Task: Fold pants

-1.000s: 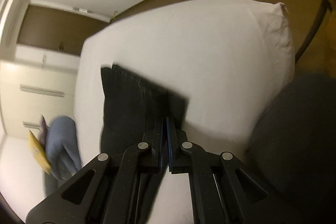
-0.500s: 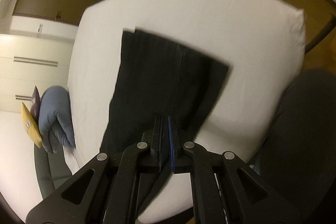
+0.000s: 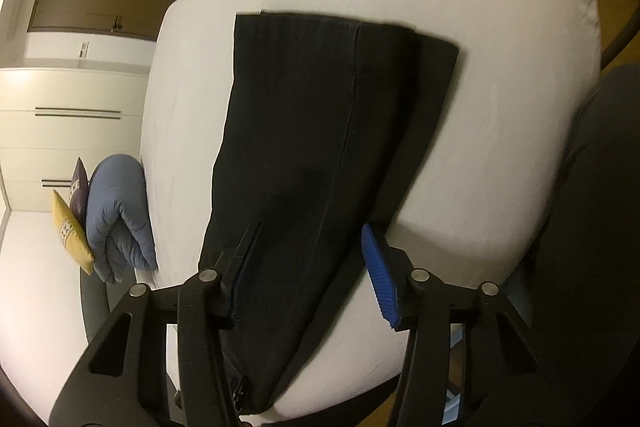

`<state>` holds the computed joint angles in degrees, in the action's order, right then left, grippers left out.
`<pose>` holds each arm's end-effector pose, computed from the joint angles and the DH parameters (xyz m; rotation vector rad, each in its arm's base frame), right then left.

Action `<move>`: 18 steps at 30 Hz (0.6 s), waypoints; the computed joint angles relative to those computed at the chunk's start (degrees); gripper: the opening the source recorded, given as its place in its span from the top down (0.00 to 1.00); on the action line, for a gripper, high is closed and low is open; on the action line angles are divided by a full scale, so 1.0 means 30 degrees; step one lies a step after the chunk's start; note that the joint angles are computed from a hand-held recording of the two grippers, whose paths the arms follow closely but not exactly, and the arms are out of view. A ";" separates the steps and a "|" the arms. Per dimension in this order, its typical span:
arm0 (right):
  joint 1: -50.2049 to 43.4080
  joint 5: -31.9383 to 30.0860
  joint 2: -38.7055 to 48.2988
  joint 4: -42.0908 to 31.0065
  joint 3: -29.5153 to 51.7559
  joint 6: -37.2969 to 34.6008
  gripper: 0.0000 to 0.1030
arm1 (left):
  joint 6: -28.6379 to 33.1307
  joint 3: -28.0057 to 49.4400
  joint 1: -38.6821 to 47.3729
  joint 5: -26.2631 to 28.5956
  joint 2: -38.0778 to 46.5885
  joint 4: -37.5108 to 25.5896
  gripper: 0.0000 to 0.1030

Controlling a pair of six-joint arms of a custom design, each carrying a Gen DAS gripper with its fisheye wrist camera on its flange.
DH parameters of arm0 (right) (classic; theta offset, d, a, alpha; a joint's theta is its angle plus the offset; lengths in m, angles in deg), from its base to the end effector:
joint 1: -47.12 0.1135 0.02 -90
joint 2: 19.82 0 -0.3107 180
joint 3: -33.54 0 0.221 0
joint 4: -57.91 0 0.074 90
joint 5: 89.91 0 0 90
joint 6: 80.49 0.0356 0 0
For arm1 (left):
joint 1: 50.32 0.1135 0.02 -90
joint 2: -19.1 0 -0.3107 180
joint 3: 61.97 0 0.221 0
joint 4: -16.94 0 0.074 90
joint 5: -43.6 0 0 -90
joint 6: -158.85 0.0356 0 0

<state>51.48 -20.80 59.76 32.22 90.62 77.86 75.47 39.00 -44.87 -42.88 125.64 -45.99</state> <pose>0.2378 0.0309 0.2546 1.2190 2.2958 0.9720 0.3671 0.0328 0.2880 0.0443 2.7617 -0.0293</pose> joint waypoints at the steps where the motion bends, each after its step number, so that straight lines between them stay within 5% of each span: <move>1: 0.0153 -0.0030 0.0197 0.0437 -0.0156 0.0259 0.55 | 0.0016 0.0047 -0.0010 -0.0010 -0.0002 -0.0062 0.08; 5: 0.0284 -0.0022 0.0848 0.1759 -0.0665 0.0726 0.58 | 0.0020 0.0022 -0.0002 -0.0002 -0.0015 -0.0052 0.07; 7: 0.0172 -0.0391 0.1262 0.3447 -0.1375 0.1304 0.69 | 0.0029 0.0007 0.0006 -0.0001 -0.0028 -0.0047 0.07; 9: 0.0180 -0.0499 0.1604 0.4420 -0.1771 0.1551 0.93 | 0.0065 -0.0003 0.0024 -0.0007 -0.0031 -0.0049 0.07; 18: 0.0214 0.0087 0.0192 0.3823 -0.2766 0.1310 0.98 | 0.1552 -0.0012 0.0413 0.0285 -0.0184 -0.0824 0.06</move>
<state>52.12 -20.54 60.33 43.69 82.32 81.79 80.13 38.96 -43.63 -42.03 125.09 -48.46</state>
